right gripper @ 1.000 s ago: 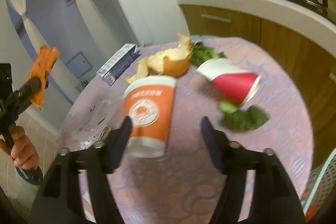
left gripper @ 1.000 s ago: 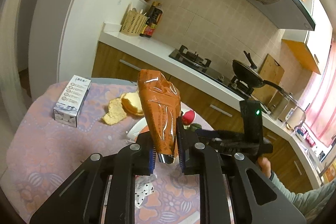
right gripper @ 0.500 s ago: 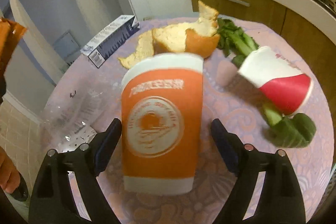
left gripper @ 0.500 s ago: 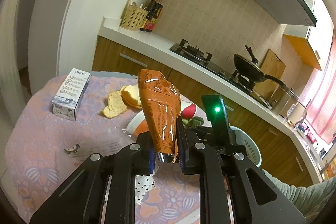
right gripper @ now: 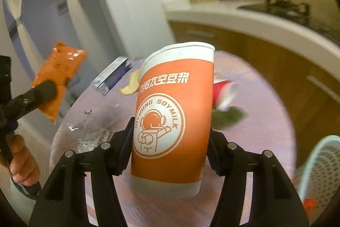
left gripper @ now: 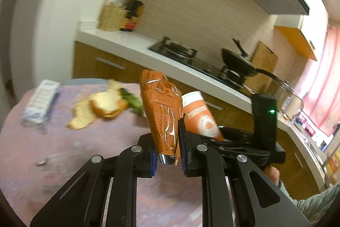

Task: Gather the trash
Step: 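Grasp the orange soymilk cup with the right tool and lift it, then drop the snack bag with the left tool while the right tool drops the cup into the basket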

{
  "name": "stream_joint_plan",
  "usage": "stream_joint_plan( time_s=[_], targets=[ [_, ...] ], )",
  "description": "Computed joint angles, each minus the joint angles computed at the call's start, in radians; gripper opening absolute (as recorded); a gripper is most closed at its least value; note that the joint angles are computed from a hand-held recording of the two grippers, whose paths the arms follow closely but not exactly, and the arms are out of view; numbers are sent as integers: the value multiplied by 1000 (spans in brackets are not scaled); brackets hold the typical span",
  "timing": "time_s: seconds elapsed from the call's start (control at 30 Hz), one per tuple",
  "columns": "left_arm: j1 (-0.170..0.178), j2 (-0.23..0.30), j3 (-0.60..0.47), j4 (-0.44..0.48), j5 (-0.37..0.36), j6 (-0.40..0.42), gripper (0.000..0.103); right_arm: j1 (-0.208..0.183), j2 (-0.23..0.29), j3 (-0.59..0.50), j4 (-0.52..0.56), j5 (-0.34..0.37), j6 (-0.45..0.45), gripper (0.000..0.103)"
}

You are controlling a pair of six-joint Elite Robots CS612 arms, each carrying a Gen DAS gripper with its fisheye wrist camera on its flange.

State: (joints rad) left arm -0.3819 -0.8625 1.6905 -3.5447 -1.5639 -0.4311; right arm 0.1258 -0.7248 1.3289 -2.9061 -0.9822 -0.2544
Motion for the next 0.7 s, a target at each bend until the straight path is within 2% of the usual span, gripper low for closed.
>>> stream_joint_plan(
  time_s=[0.07,0.3,0.37,0.47,0.7],
  targets=[
    [-8,18,-38,17,-35,25,15,-26,-20,38,-72,-19,39,56],
    [-44,95,-204,131,-132,97,15,-105,-56,115,-216,-115,123,56],
    [-55,122,-262,176,-161,114,15,-132,-58,125,-226,-122,159,56],
    [-70,157,-334,237,-193,146,15,-155,-53,134,-241,-161,203,56],
    [-108,246,-505,391,-247,206,15,-210,-42,152,-244,-202,286,56]
  ],
)
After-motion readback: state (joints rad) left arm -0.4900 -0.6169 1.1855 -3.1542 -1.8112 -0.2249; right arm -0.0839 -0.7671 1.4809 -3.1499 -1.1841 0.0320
